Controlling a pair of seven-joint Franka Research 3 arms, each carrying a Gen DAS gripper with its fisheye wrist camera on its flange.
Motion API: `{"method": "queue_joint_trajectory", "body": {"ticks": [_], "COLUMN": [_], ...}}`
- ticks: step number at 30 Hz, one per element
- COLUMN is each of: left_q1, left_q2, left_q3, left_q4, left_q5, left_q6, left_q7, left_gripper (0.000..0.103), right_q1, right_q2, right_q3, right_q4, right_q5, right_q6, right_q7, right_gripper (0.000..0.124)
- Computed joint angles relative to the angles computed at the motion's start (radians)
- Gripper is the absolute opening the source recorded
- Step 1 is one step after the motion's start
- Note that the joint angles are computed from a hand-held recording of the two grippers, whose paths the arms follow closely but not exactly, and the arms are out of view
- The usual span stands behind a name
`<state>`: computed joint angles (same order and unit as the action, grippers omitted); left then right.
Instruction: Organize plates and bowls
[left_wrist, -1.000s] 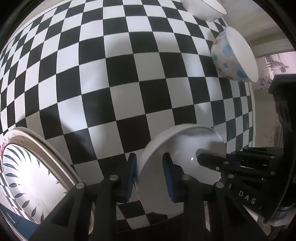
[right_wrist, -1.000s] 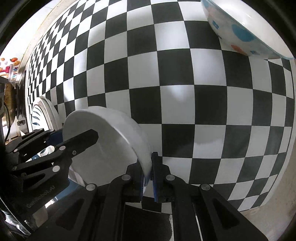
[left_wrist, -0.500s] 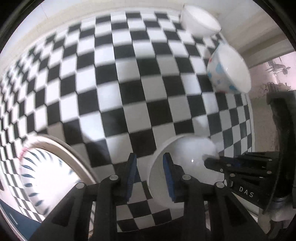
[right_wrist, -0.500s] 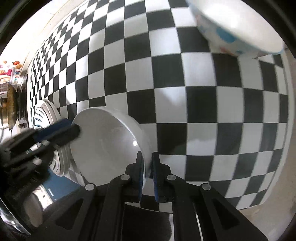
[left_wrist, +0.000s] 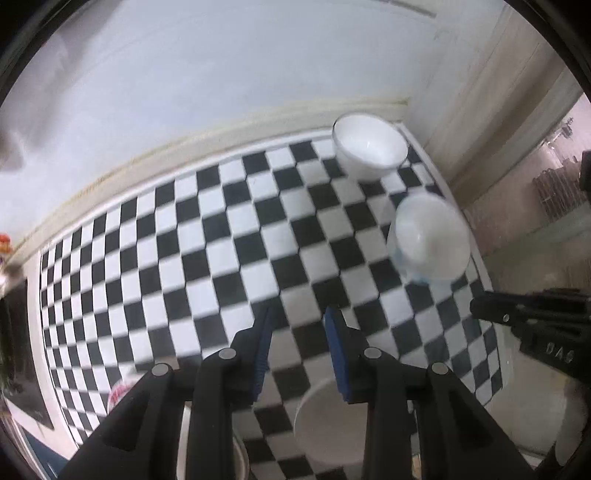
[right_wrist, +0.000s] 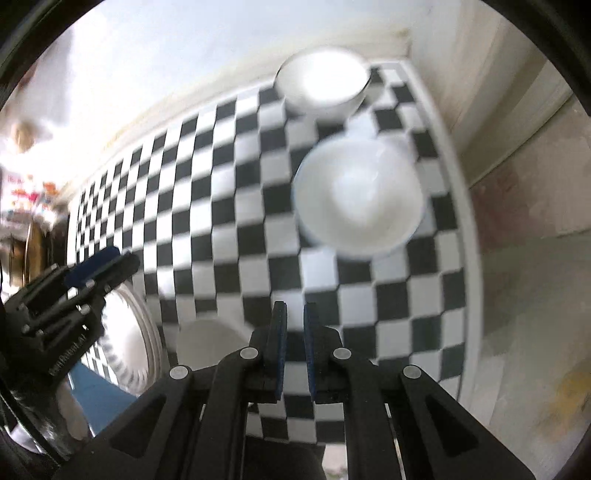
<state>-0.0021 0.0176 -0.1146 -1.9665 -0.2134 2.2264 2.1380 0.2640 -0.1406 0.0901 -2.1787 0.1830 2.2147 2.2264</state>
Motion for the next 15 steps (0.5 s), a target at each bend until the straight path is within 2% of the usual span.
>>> {"method": "queue_joint_trajectory", "body": {"ticks": [2,4,11,15], "left_q1": [-0.010,-0.019,-0.054,-0.076], "left_q2": [0.044,0.082,0.300,0.452], "left_q3": [-0.011,-0.024,-0.067,-0.082], "left_q4": [0.051,0.093,0.344,0.531], "left_q5": [0.015,0.030,0.117,0.167], "left_q6": [0.008,0.032,0.023,-0.056], "left_q7": [-0.023,-0.043,-0.139,-0.202], "left_gripper": [0.029,0.029,0.029,0.029], "right_q1": [-0.021,-0.040,-0.100,-0.120], "right_q2": [0.002,0.016,0.112,0.203], "right_q3": [-0.013,-0.024,-0.074,-0.094], "right_q4": [0.019,0.042,0.121,0.189], "right_q5": [-0.035,-0.063,-0.085,-0.105], "right_q6": [-0.006,-0.003,0.027,0.041], "right_q7": [0.019,0.030,-0.013,-0.027], "right_gripper": [0.041,0.053,0.053,0.053]}}
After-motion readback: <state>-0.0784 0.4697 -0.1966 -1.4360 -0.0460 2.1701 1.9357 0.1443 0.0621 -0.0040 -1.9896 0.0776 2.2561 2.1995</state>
